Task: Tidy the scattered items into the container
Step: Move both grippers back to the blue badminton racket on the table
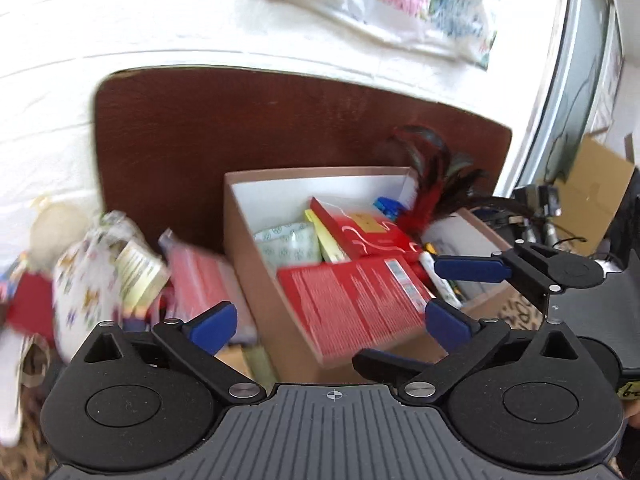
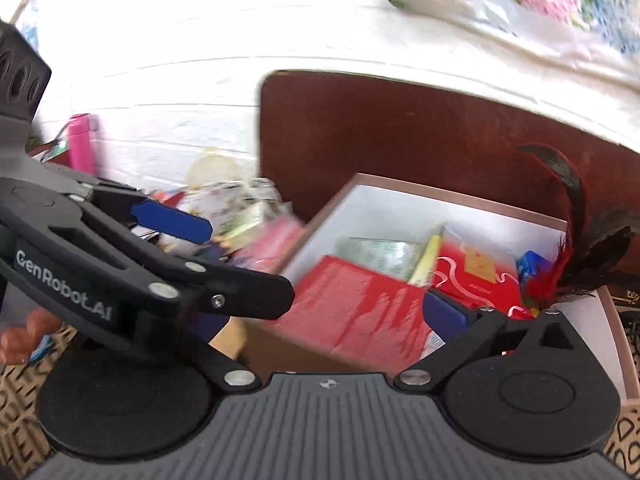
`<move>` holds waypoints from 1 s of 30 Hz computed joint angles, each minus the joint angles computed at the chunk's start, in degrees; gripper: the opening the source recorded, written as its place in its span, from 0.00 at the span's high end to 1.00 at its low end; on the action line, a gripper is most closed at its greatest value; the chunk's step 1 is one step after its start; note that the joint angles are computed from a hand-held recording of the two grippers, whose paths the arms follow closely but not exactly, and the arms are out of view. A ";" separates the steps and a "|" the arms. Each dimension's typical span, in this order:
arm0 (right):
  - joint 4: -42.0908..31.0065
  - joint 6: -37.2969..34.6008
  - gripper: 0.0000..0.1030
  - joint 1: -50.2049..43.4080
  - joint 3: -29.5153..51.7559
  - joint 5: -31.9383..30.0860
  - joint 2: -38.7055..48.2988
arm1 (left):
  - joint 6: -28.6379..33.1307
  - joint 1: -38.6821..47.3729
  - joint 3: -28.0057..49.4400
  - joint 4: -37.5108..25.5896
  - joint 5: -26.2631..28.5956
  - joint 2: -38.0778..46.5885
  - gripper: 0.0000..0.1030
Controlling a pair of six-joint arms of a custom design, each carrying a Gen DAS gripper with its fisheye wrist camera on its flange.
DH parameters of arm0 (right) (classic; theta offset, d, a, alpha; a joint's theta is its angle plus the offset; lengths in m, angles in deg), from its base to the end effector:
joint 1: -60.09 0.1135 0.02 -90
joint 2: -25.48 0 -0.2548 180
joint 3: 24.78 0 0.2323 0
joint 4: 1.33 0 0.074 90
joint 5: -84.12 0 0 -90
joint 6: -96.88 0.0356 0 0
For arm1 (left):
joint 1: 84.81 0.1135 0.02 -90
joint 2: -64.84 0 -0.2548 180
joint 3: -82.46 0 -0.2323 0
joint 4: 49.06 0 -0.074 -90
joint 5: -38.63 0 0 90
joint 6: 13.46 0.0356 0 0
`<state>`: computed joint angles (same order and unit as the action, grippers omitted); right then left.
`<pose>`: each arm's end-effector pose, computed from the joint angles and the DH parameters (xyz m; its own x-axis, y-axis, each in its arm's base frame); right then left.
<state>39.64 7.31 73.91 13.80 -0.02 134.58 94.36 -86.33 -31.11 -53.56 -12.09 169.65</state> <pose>0.2689 0.0624 0.0813 -0.4800 -0.1104 -0.8703 -0.1478 0.9880 -0.0438 0.3409 -0.0316 0.1465 -0.4994 0.2502 -0.8295 0.6692 0.7194 -0.1859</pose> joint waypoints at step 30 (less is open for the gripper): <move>-7.28 21.86 0.07 33.91 19.10 10.50 21.23 | 18.78 54.84 2.16 -15.55 13.57 16.09 0.08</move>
<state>32.37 29.17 107.82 32.90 10.49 155.81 113.14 -31.49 -28.96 -69.11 1.48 185.74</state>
